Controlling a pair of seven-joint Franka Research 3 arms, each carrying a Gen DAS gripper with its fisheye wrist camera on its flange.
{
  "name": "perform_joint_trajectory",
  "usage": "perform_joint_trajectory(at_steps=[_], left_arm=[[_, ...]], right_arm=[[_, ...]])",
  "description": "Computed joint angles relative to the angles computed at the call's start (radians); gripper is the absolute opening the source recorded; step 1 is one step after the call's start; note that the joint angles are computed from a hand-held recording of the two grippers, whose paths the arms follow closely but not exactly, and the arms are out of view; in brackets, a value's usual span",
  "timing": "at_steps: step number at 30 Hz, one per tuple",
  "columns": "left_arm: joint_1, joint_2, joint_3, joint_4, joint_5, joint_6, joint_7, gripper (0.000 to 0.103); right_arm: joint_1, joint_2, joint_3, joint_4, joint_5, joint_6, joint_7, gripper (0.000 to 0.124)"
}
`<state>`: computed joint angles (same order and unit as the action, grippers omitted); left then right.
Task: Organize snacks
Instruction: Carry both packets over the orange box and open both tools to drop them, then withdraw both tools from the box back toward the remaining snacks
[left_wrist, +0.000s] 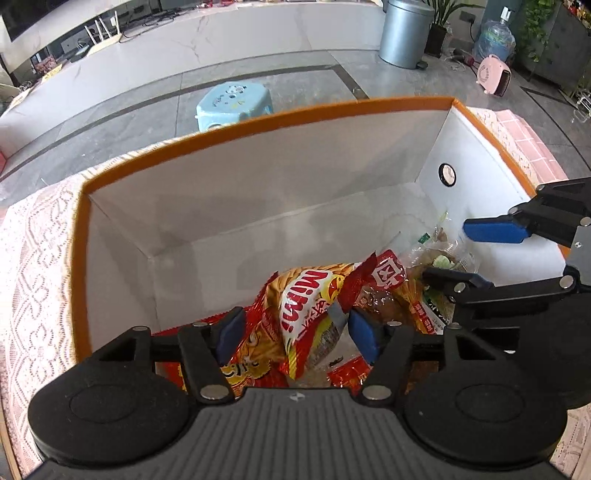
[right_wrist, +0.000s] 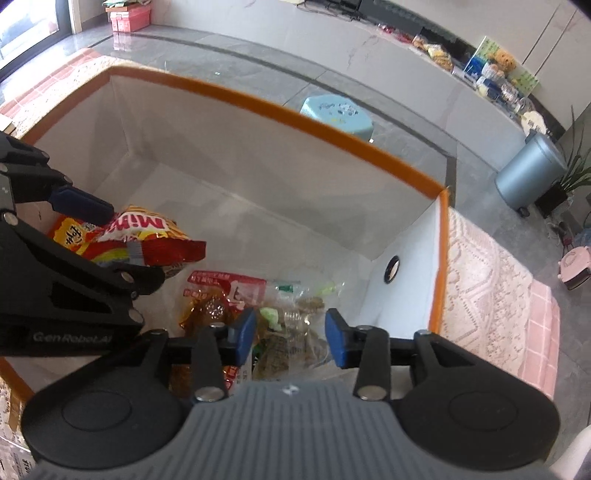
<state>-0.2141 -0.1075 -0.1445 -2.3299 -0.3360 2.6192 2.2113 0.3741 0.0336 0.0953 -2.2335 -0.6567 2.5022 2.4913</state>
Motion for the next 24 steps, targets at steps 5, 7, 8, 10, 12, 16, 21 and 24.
perform_joint_trajectory(at_steps=[5, 7, 8, 10, 12, 16, 21, 24], left_arm=[[-0.008, -0.050, 0.021, -0.020, -0.067, -0.001, 0.035, 0.078], [-0.014, -0.071, 0.034, -0.029, -0.094, 0.001, 0.048, 0.078], [-0.018, -0.084, 0.042, -0.036, -0.113, 0.001, 0.056, 0.078], [-0.024, -0.109, 0.057, -0.049, -0.143, -0.006, 0.068, 0.078], [-0.029, -0.134, 0.073, -0.062, -0.165, -0.014, 0.082, 0.078], [-0.046, -0.198, 0.105, -0.096, -0.204, -0.026, 0.112, 0.078], [-0.079, -0.312, 0.153, -0.171, -0.266, 0.001, 0.138, 0.079], [-0.116, -0.397, 0.204, -0.228, -0.321, 0.013, 0.164, 0.081]], right_arm=[[0.005, -0.036, 0.014, -0.010, -0.019, -0.018, 0.039, 0.059], [0.005, -0.050, 0.023, -0.012, -0.059, -0.034, 0.081, 0.063], [0.006, -0.060, 0.028, -0.014, -0.070, -0.042, 0.099, 0.065], [0.005, -0.081, 0.038, -0.023, -0.079, -0.047, 0.121, 0.068], [0.005, -0.102, 0.052, -0.032, -0.084, -0.055, 0.142, 0.070], [0.002, -0.146, 0.077, -0.045, -0.083, -0.077, 0.168, 0.075], [-0.005, -0.226, 0.131, -0.085, -0.155, -0.103, 0.288, 0.079], [-0.010, -0.283, 0.168, -0.123, -0.197, -0.102, 0.374, 0.080]])
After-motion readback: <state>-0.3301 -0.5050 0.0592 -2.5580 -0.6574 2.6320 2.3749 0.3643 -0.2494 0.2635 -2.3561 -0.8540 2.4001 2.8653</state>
